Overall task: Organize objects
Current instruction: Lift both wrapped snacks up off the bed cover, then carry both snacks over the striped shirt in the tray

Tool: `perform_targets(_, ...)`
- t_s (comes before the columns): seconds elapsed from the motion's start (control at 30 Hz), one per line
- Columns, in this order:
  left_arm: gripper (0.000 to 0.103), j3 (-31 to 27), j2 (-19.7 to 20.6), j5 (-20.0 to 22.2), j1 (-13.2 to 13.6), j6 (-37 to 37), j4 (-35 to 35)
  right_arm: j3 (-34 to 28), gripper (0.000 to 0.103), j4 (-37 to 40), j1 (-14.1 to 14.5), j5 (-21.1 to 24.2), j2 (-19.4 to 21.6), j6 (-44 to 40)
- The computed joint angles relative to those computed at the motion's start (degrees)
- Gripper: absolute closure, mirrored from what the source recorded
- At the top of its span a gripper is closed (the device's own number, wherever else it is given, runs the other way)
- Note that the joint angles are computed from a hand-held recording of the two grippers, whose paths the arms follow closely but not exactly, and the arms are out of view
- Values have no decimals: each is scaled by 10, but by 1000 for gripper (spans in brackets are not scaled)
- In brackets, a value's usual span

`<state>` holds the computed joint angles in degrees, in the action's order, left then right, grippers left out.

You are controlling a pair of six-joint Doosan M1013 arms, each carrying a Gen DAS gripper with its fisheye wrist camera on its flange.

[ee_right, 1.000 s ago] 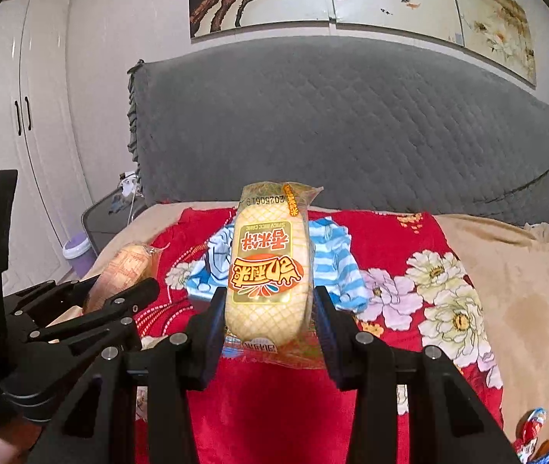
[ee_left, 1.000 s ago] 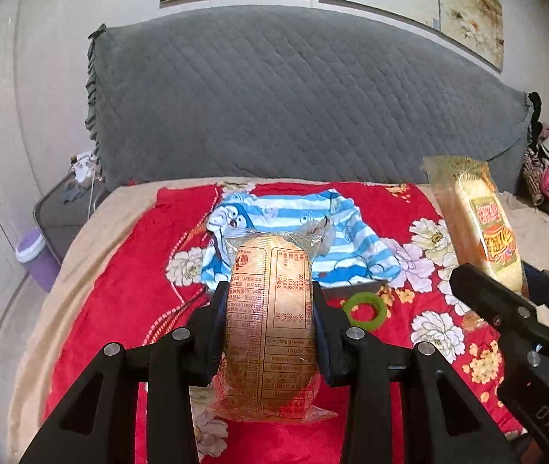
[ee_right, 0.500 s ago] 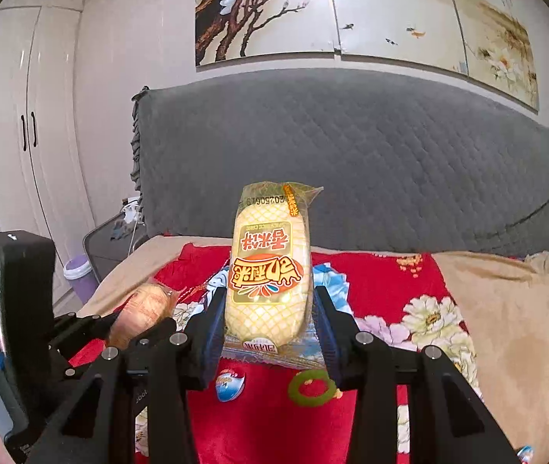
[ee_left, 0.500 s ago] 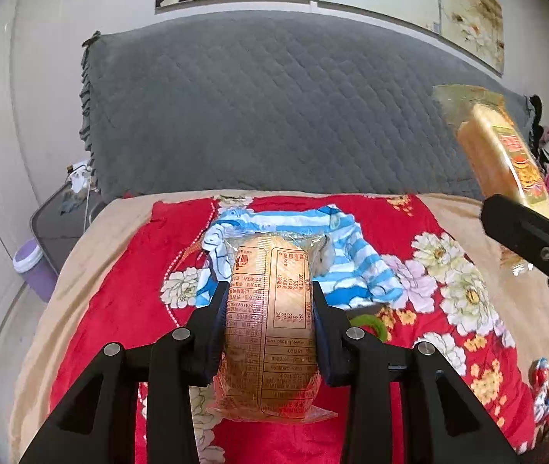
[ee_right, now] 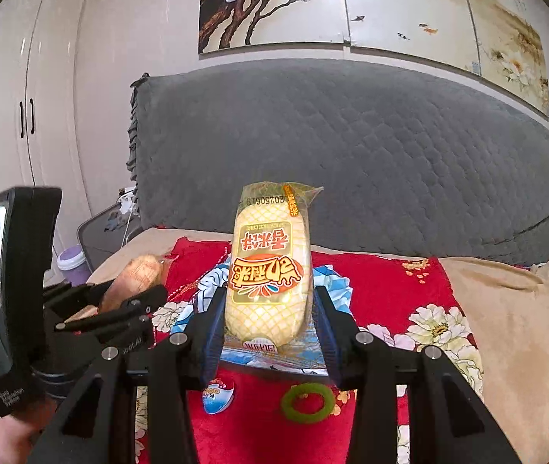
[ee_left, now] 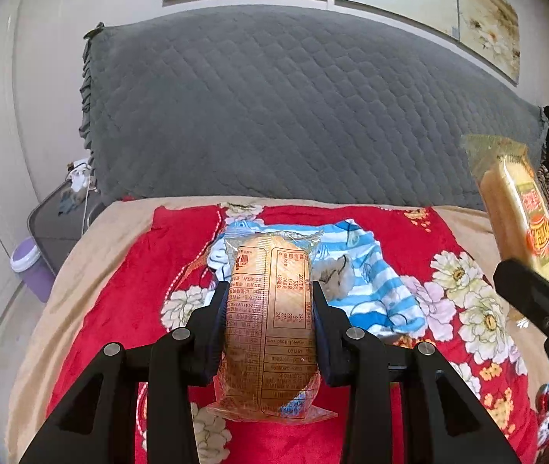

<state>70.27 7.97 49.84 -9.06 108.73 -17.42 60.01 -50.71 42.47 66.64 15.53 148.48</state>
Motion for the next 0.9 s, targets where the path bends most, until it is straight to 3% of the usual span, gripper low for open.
perform_targets(0.9, 64, -52, 72, -28, -20, -15, 16, 22, 60, 53, -69, -85, 16, -32)
